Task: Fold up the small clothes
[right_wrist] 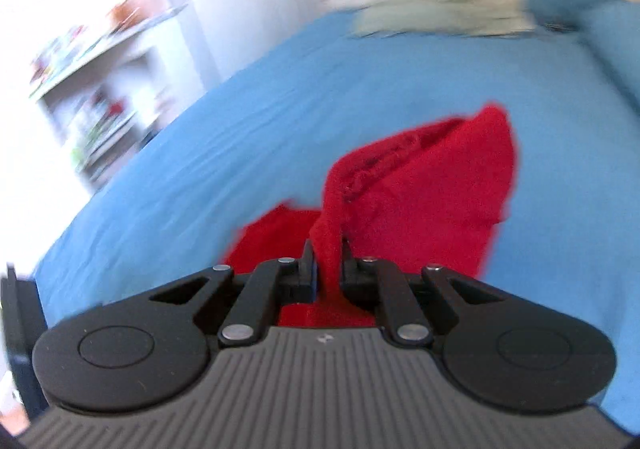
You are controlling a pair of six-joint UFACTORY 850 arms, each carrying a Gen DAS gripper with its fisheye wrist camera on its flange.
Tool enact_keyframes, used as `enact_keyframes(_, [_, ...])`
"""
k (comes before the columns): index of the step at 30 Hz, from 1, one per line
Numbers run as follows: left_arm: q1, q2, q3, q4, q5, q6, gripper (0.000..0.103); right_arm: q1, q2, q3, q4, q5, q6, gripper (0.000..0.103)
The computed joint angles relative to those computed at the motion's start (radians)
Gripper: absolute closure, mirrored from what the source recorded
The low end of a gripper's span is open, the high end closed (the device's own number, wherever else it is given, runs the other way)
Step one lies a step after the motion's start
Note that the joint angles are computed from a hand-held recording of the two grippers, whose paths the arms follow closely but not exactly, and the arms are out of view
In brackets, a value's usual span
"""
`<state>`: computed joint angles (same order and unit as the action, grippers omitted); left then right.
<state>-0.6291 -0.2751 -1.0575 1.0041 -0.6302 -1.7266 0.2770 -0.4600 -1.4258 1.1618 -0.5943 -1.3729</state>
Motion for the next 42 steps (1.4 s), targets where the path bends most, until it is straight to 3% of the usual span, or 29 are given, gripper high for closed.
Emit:
enact_keyframes(5, [-0.004,0.095,0.138,0.007,-0.02,-0.032,0.0,0.154,-0.059,0.035,-0.153,0.036,0.042,0.079])
enact_keyframes(8, [-0.012,0.119,0.19,0.027,-0.024,-0.055,0.0,0.203,-0.079,0.069,-0.196,0.122,0.048,0.078])
enact_keyframes(9, [-0.013,0.128,0.205,0.036,-0.017,-0.07,0.0,0.204,-0.077,0.077,-0.173,0.128,0.02,0.073])
enact_keyframes(11, [-0.016,0.138,0.222,0.047,0.0,-0.099,0.0,0.187,-0.075,0.071,-0.141,0.085,-0.008,0.047])
enact_keyframes(12, [-0.021,0.139,0.22,0.053,0.006,-0.118,0.0,0.178,-0.07,0.066,-0.133,0.056,-0.013,0.026])
enact_keyframes(13, [-0.022,0.148,0.229,0.071,0.021,-0.146,0.0,0.172,-0.049,0.083,-0.085,0.047,-0.06,0.015])
enact_keyframes(15, [-0.02,0.162,0.239,0.116,0.056,-0.201,0.0,0.138,-0.003,0.12,0.051,0.029,-0.216,0.011])
enact_keyframes(19, [-0.028,0.177,0.249,0.234,0.113,-0.329,0.0,0.058,0.06,0.151,0.146,-0.002,-0.281,0.004])
enact_keyframes(28, [-0.006,0.132,0.228,0.386,0.149,-0.64,0.016,-0.077,0.124,0.356,0.208,0.1,-0.402,0.004])
enact_keyframes(32, [0.006,0.126,0.225,0.394,0.148,-0.665,0.026,-0.09,0.118,0.437,0.382,0.127,-0.582,0.006])
enact_keyframes(36, [0.004,0.121,0.222,0.366,0.13,-0.64,0.042,-0.091,0.099,0.462,0.468,0.118,-0.601,0.006])
enact_keyframes(38, [0.009,0.118,0.225,0.389,0.137,-0.673,0.044,-0.079,0.101,0.48,0.557,0.115,-0.68,0.006])
enact_keyframes(42, [0.023,0.12,0.227,0.415,0.157,-0.716,0.077,-0.056,0.103,0.486,0.639,0.13,-0.741,0.01])
